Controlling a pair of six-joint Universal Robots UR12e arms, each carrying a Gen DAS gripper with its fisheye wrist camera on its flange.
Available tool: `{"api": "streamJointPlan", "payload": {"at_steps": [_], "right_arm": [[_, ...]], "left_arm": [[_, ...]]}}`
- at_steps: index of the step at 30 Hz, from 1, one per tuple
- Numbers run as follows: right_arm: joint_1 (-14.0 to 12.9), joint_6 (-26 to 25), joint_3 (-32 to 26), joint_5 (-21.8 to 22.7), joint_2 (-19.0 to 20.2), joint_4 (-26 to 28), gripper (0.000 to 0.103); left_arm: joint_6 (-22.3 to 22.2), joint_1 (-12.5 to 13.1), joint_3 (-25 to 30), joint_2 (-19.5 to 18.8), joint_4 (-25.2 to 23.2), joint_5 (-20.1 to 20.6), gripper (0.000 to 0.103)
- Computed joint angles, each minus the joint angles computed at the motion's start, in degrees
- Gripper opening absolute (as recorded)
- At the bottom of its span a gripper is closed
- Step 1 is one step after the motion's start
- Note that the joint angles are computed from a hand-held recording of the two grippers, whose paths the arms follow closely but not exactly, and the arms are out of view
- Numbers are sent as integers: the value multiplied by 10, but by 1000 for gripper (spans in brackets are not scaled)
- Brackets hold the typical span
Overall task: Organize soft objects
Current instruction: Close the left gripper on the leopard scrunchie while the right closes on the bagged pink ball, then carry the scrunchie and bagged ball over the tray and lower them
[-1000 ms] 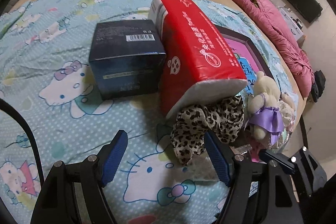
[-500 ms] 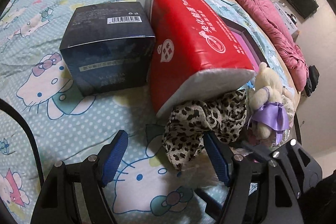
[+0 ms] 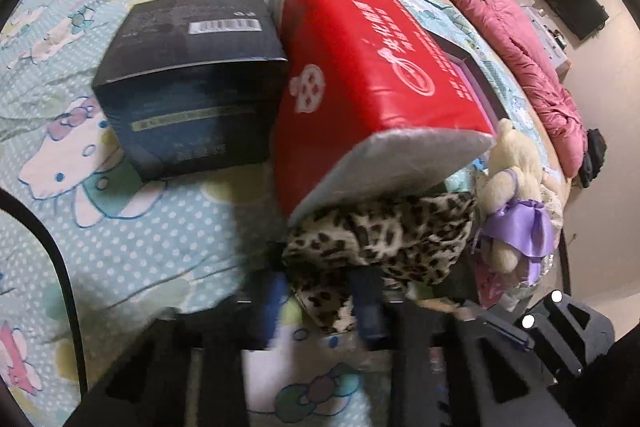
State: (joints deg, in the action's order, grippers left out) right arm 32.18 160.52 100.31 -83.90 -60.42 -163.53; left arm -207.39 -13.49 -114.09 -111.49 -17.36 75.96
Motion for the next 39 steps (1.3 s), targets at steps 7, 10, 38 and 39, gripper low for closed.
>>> {"api": "streamJointPlan", "payload": {"at_steps": [7, 10, 38, 39], "right_arm": [[-7, 10, 3, 22, -5, -11, 38], [-12, 21, 2, 30, -4, -21, 38], [-61, 208, 80, 88, -62, -236, 37], [-64, 215, 82, 85, -63, -241, 37]], "left_arm": [[-2, -5, -14, 10, 39, 3, 5], [-1, -7, -21, 20, 44, 15, 5], [23, -64, 1, 92, 68, 157, 5], [26, -67, 6, 90, 66, 160, 5]]}}
